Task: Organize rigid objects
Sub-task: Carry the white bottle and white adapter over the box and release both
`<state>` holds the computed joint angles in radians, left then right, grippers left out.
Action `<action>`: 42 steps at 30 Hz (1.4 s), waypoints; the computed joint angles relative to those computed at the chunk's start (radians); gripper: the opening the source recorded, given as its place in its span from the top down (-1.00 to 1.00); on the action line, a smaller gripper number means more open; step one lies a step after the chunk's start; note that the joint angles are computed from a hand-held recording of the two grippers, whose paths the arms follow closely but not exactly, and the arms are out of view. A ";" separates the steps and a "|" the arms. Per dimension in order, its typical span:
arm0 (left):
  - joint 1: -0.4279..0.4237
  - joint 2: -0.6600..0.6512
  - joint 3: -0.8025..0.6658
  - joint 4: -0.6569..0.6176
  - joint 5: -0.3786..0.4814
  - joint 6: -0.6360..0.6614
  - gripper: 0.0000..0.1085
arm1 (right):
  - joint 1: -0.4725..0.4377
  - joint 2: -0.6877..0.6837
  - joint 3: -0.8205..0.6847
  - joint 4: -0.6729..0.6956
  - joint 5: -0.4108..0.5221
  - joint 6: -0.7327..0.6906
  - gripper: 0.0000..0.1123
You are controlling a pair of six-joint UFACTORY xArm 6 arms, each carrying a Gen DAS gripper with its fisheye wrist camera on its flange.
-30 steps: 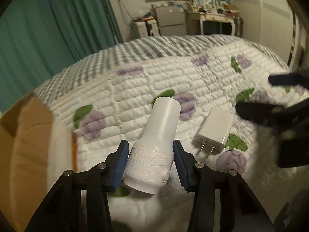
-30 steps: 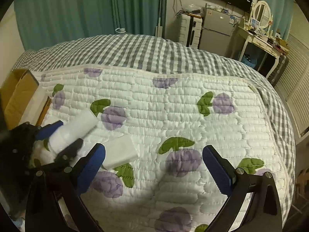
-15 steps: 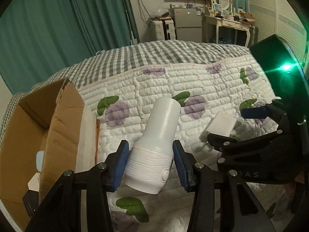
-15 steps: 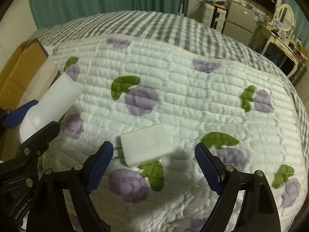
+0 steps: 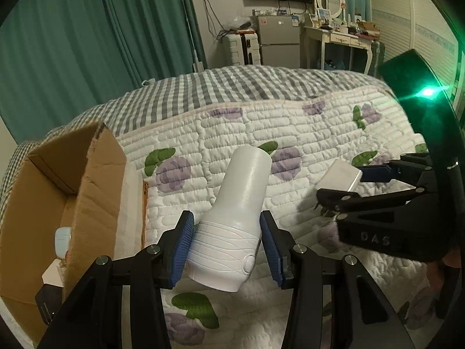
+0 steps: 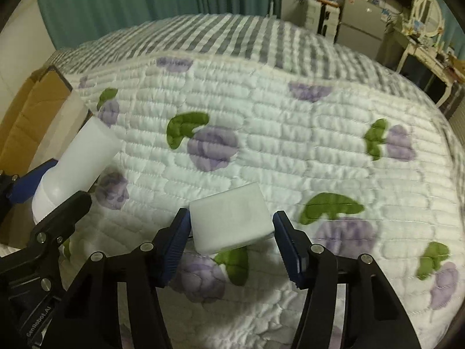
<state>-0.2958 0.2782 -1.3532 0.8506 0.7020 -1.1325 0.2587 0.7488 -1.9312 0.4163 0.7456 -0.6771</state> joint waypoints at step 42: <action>0.381 -0.479 0.504 -0.214 -0.264 0.385 0.08 | 0.288 -0.499 0.384 -0.162 -0.287 0.230 -0.03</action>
